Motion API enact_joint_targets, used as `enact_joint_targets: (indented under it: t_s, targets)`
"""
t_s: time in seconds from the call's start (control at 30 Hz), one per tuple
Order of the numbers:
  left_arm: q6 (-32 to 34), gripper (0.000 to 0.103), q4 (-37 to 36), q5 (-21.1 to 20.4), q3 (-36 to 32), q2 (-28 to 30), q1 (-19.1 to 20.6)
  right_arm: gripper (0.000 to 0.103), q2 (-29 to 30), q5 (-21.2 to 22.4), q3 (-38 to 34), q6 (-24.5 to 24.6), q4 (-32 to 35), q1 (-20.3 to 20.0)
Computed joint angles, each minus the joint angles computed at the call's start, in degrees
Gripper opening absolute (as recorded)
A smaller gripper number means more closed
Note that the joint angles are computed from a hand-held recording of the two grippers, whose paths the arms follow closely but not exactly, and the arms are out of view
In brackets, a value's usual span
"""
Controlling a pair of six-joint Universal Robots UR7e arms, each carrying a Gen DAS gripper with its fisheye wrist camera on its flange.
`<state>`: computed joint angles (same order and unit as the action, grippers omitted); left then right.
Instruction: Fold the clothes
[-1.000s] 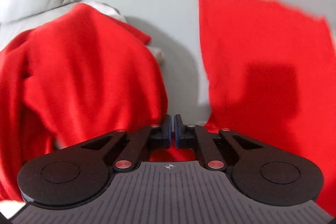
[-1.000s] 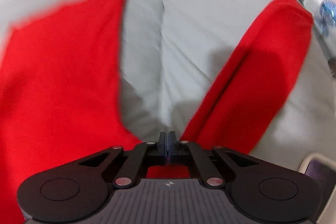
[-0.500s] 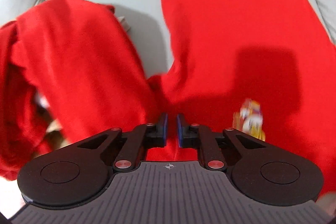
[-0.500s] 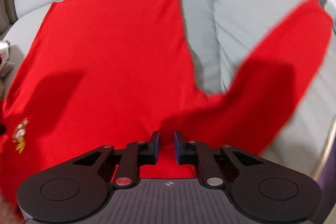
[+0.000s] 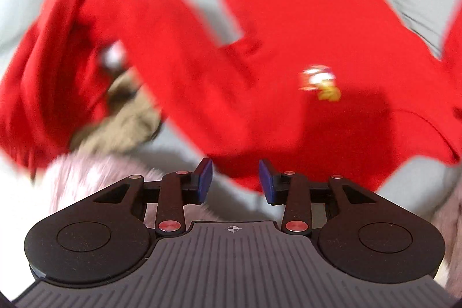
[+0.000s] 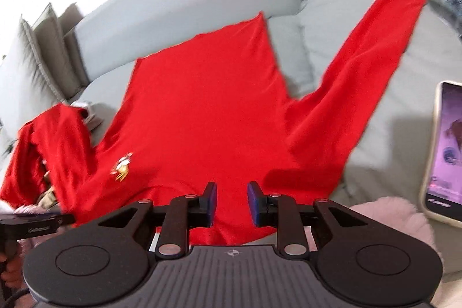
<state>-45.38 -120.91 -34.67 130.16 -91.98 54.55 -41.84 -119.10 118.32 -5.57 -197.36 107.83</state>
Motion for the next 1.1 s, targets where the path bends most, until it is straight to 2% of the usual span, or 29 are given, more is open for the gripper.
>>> enact_joint_targets:
  t_s: [0.1, 0.23, 0.47, 0.5, 0.57, 0.77, 0.93, 1.1]
  targets:
    - [1.3, 0.044, -3.7, -1.8, 1.9, -2.6, -0.7, 0.024, 1.1, -2.0, 0.0, -1.4, -3.4, 1.4]
    - [0.2, 0.044, -1.8, -2.3, 2.9, -4.6, -2.4, 0.025, 2.1, -4.2, 0.1, -3.7, -5.2, 3.0]
    - [-4.5, 0.046, 5.5, -2.3, 2.2, -5.9, -4.9, 0.025, 2.4, -6.7, 0.7, -12.0, -4.7, 4.6]
    - [-3.4, 0.046, 3.9, -2.3, 2.9, -6.2, -4.2, 0.025, 2.7, -7.0, 0.2, -13.0, -4.2, 4.7]
    - [1.5, 0.046, -2.8, -2.4, 3.2, -4.1, -0.8, 0.025, 2.9, -6.5, -0.2, -12.9, -3.9, 4.3]
    - [4.2, 0.049, -8.7, -2.5, 4.6, -3.8, -0.1, 0.026, 2.9, -6.9, -1.2, -12.4, -1.5, 3.4]
    - [3.8, 0.056, -4.5, -0.8, 3.7, -1.5, -0.7, 0.03, 2.9, -5.6, -0.4, -13.8, -3.4, 3.0]
    - [3.0, 0.056, -3.1, -0.2, 3.2, -1.0, -0.2, 0.03, 3.4, -5.4, -0.9, -13.7, -2.5, 2.5]
